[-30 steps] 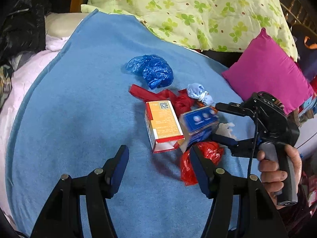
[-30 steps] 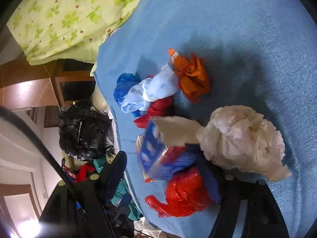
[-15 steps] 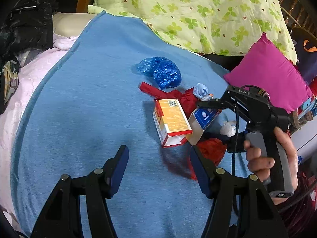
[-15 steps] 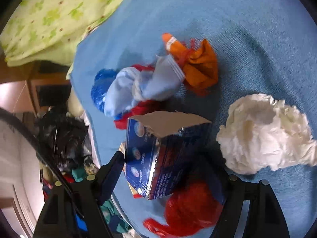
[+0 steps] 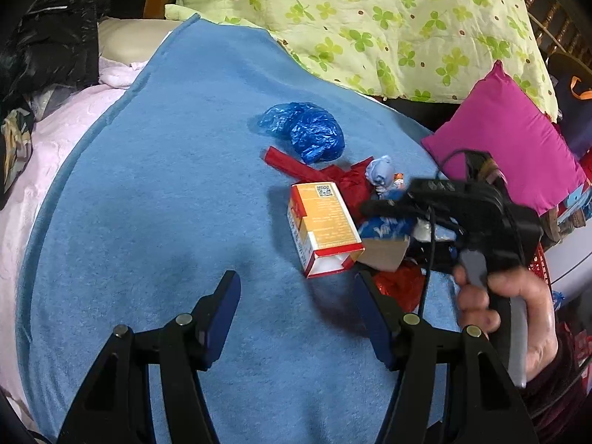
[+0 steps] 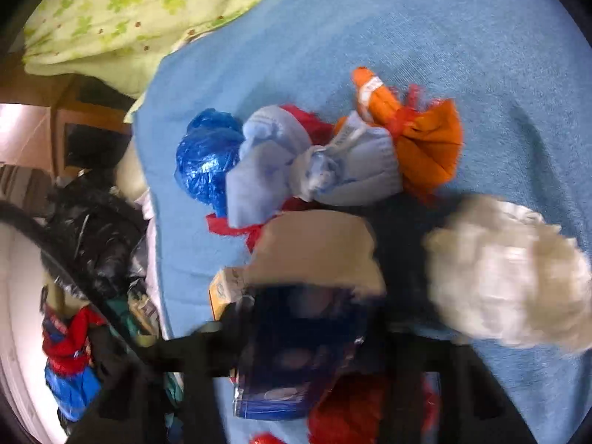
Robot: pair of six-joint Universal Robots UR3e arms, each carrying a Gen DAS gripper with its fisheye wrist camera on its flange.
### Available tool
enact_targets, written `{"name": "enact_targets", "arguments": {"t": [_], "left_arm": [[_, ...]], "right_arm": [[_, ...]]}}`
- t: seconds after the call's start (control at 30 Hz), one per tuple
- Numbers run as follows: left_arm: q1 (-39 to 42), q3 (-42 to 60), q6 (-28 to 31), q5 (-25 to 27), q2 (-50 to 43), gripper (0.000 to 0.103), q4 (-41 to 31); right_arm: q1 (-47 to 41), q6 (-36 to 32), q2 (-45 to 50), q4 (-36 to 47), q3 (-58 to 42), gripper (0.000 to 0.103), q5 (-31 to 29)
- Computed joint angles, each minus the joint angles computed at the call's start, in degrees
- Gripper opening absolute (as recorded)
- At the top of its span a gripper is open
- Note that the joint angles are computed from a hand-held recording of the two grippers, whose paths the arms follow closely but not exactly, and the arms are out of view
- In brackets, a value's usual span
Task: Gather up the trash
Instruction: 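Grasp the orange-and-white box with the left gripper while the right holds the blue box, then carry both boxes over the red wastebasket and open both grippers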
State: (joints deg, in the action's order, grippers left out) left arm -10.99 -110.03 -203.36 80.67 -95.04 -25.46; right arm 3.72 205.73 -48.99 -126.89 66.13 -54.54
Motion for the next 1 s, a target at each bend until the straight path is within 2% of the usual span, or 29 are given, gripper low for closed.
{"name": "enact_targets", "arguments": {"t": [0.17, 0.23, 0.4, 0.53, 0.6, 0.63, 0.7, 0.83, 1.0], "left_arm": [[-2.9, 10.1, -0.7, 1.6, -7.7, 0.065, -2.9], [-3.5, 15.3, -1.4, 1.3, -11.5, 0.065, -5.0], [-7.7, 36.0, -4.1, 8.3, -25.1, 0.065, -17.7], [-9.1, 45.2, -6.9, 12.5, -31.4, 0.065, -24.7], [-8.8, 44.3, -9.4, 12.8, -31.9, 0.065, -24.1], [-8.6, 43.8, -10.8, 13.0, -32.0, 0.062, -24.1], [-7.8, 40.2, -12.2, 11.0, -31.0, 0.047, -21.0], [-8.9, 35.6, -13.1, 13.2, -28.0, 0.047, -17.2], [-13.8, 31.6, -13.9, 21.4, -20.3, 0.047, -16.5]], "right_arm": [[-5.5, -5.8, -9.5, -6.8, 14.7, 0.044, 3.3], [-9.3, -9.9, -14.7, -8.6, 21.0, 0.044, 6.4], [-16.9, -18.6, -25.3, -8.4, 30.8, 0.044, 10.0], [-21.6, -25.1, -33.1, -8.3, 37.3, 0.044, 9.6], [-25.0, -29.7, -37.1, -6.5, 40.7, 0.044, 10.6], [-26.5, -31.9, -39.5, -6.1, 42.6, 0.044, 10.9], [-28.8, -34.5, -43.0, -5.5, 45.4, 0.044, 11.5], [-33.9, -40.7, -50.0, -1.6, 49.6, 0.044, 14.7], [-42.7, -52.1, -61.5, 12.6, 51.9, 0.044, 20.6]]}}
